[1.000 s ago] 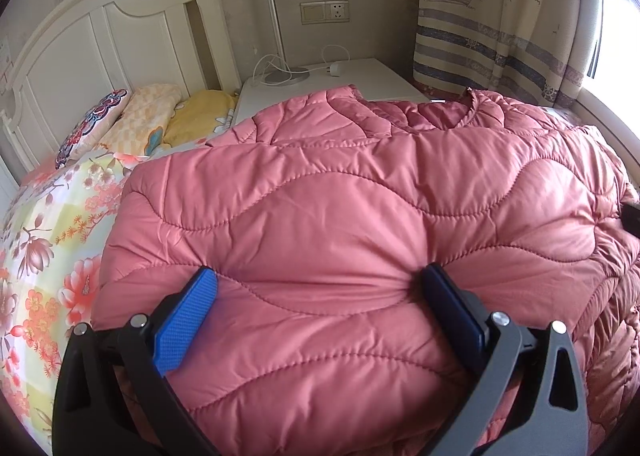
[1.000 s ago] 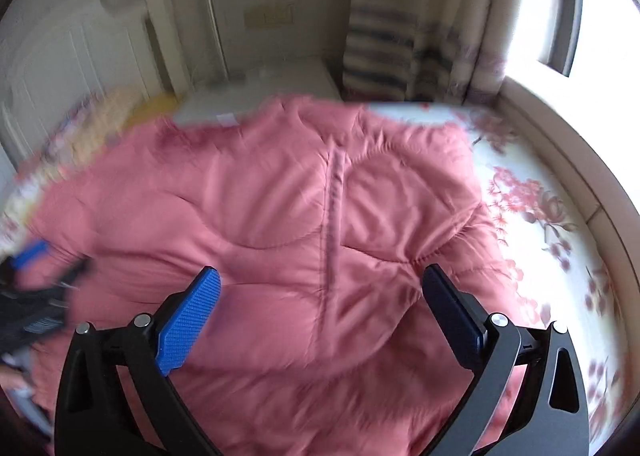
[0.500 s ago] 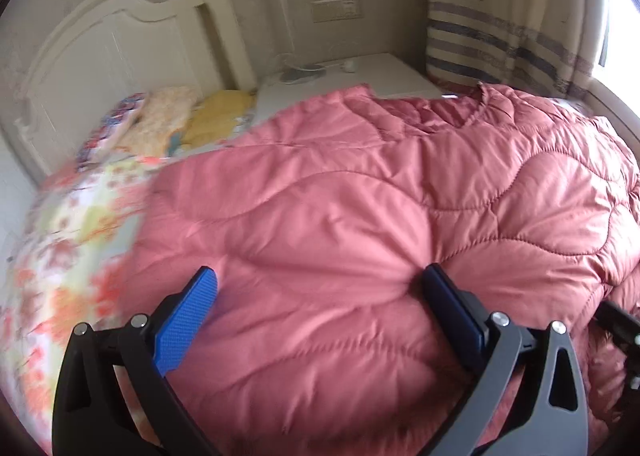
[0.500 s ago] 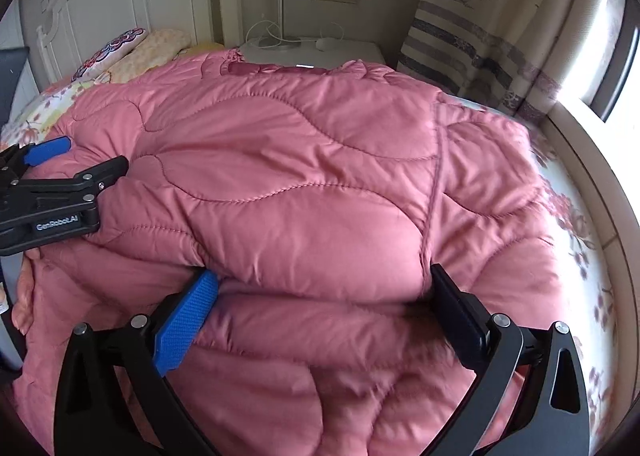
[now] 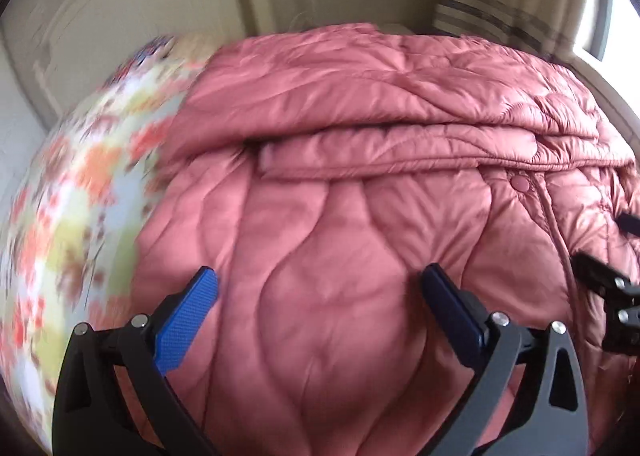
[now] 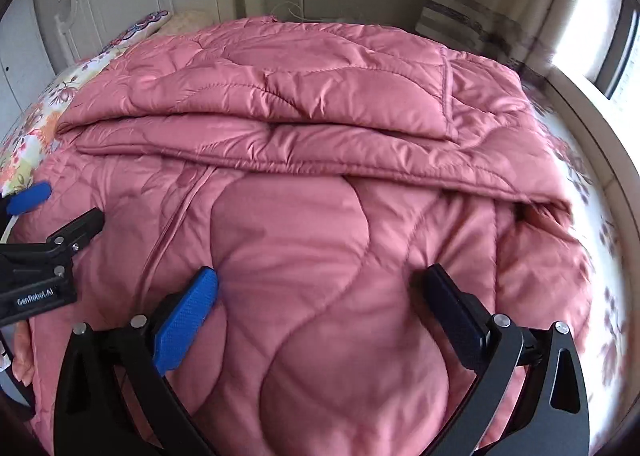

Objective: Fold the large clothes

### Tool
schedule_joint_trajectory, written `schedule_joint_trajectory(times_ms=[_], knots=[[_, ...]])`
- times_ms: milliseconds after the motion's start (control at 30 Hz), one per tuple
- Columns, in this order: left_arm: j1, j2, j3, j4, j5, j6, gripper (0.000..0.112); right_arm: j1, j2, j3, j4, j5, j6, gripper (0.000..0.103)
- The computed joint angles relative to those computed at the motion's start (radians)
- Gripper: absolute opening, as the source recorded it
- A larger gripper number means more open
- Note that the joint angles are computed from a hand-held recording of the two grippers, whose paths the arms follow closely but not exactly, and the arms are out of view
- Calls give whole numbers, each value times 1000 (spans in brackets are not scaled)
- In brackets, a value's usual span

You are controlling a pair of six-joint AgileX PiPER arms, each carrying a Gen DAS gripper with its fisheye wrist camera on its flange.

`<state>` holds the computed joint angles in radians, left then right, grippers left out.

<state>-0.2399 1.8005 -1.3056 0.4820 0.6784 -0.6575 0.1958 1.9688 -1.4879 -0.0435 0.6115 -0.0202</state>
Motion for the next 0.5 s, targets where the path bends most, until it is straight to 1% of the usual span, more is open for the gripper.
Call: schedule_joint_trajectory(times_ms=[33, 67, 100, 133, 200, 233, 267, 300, 333, 367, 400, 433, 467, 500], knots=[[-5, -36, 46, 32, -16, -47, 101, 9, -36, 41, -25, 3, 26, 98], [-14, -81, 108, 78, -45, -104, 101, 13, -77, 93, -26, -15, 28, 98], [-23, -109, 152, 110, -64, -138, 101, 13, -124, 154, -17, -44, 19, 98], [-35, -133, 205, 145, -84, -172, 101, 9, -187, 245, 14, -99, -10, 98], [-46, -126, 262, 160, -112, -184, 101, -5, -245, 350, 64, -151, -65, 98], [-45, -143, 274, 160, -124, -194, 101, -7, -247, 381, 37, -155, -43, 99], [-37, -155, 288, 149, -135, -189, 101, -16, -239, 402, 47, -163, -56, 99], [-32, -152, 292, 131, -144, -176, 101, -32, -256, 440, 96, -210, -103, 99], [-22, -149, 289, 108, -152, -153, 101, -39, -272, 460, 116, -230, -121, 99], [-15, -151, 291, 87, -163, -137, 101, -41, -286, 470, 100, -218, -107, 99], [-7, -152, 298, 64, -177, -120, 101, -30, -298, 471, 48, -203, -53, 98], [21, -159, 303, 28, -191, -69, 101, -16, -307, 471, -3, -193, 6, 98], [26, -159, 301, 18, -192, -58, 101, -1, -330, 492, -62, -197, 78, 98], [22, -158, 303, 30, -192, -71, 101, 8, -356, 522, -90, -214, 110, 98]])
